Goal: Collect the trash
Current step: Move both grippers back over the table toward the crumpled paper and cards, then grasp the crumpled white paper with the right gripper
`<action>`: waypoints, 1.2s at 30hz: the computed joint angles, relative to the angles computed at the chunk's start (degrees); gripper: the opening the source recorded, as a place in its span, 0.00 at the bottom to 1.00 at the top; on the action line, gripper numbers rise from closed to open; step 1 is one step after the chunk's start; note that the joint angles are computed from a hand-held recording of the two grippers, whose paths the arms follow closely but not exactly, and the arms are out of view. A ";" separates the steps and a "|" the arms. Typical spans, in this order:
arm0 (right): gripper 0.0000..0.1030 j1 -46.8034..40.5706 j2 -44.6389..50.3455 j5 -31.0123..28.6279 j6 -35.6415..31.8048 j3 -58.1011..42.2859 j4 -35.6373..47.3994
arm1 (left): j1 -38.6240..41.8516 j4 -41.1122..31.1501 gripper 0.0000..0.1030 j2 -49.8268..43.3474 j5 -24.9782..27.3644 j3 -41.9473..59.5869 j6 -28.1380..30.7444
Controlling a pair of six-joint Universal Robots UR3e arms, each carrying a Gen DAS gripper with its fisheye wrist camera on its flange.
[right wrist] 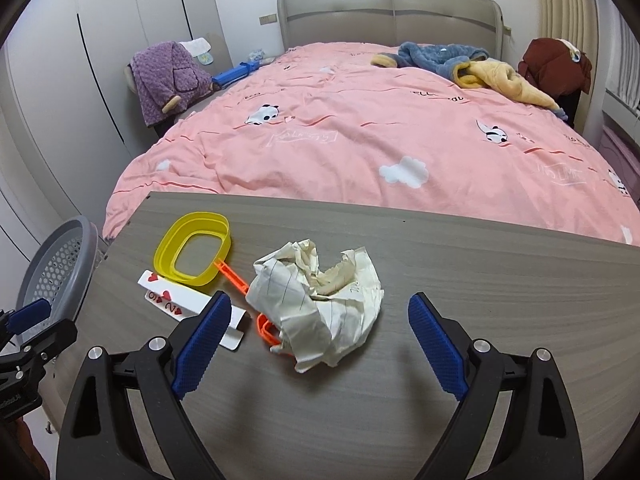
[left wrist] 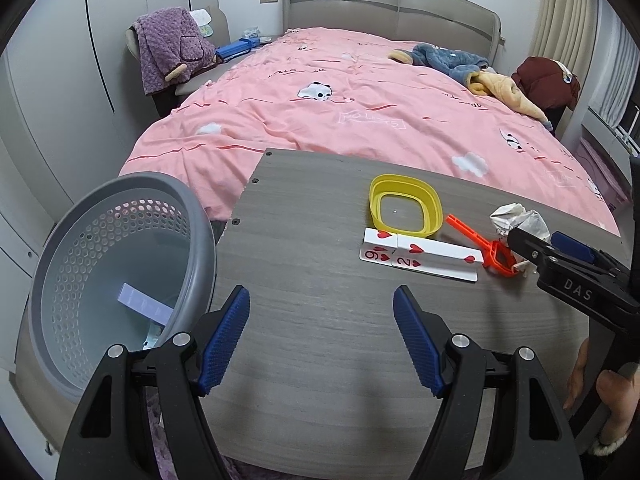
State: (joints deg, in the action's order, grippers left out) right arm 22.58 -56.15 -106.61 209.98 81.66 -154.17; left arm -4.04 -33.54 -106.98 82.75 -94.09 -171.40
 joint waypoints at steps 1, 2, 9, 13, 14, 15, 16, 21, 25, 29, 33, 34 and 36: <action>0.84 -0.11 0.53 -0.08 -0.06 -0.60 0.38 | -0.06 -0.11 0.69 -0.26 0.13 0.30 -0.05; 0.82 -0.18 0.82 0.04 -0.10 -0.84 0.48 | -0.08 -0.28 0.69 -0.52 0.20 0.56 -0.06; 0.62 -0.69 1.04 1.68 -0.44 -0.48 0.84 | -0.43 -1.02 0.69 -1.85 0.11 2.24 -0.36; 0.56 -0.89 -0.07 2.17 -0.54 1.35 -0.51 | -1.15 -1.54 0.69 -2.39 -0.18 3.08 -0.27; 0.55 -0.93 -0.54 2.26 -0.50 2.11 -1.12 | -1.40 -1.59 0.69 -2.52 -0.23 3.27 -0.22; 0.54 -1.01 -1.07 2.39 -0.45 2.97 -1.78 | -1.68 -1.68 0.69 -2.68 -0.34 3.50 -0.20; 0.53 -1.05 -1.40 2.38 -0.38 3.33 -2.00 | -1.89 -1.67 0.69 -2.78 -0.39 3.60 -0.20; 0.52 -1.36 -4.90 1.84 0.37 7.46 -4.27 | -3.58 -1.84 0.69 -4.45 -0.39 5.43 -0.31; 0.52 -1.44 -8.56 1.04 1.15 11.89 -6.60 | -5.09 -2.27 0.69 -6.98 -0.26 8.50 -1.28; 0.52 -1.38 -11.10 0.55 1.90 15.30 -7.95 | -7.03 -2.94 0.69 -11.28 -0.18 13.50 -3.43; 0.52 -1.82 -13.06 0.87 2.47 18.55 -9.27 | -8.48 -4.72 0.69 -14.89 -0.19 17.99 -5.77; 0.52 -2.00 -13.52 1.04 2.55 19.33 -9.67 | -9.16 -5.07 0.69 -16.02 0.50 19.52 -6.50; 0.52 -1.99 -14.51 0.93 2.77 21.05 -10.61 | -9.87 -5.31 0.69 -17.47 1.14 21.61 -7.27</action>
State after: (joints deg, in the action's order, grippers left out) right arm 20.60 -70.66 -105.68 212.75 102.71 -164.78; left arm -13.91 -38.85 -124.45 83.89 -72.48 -178.67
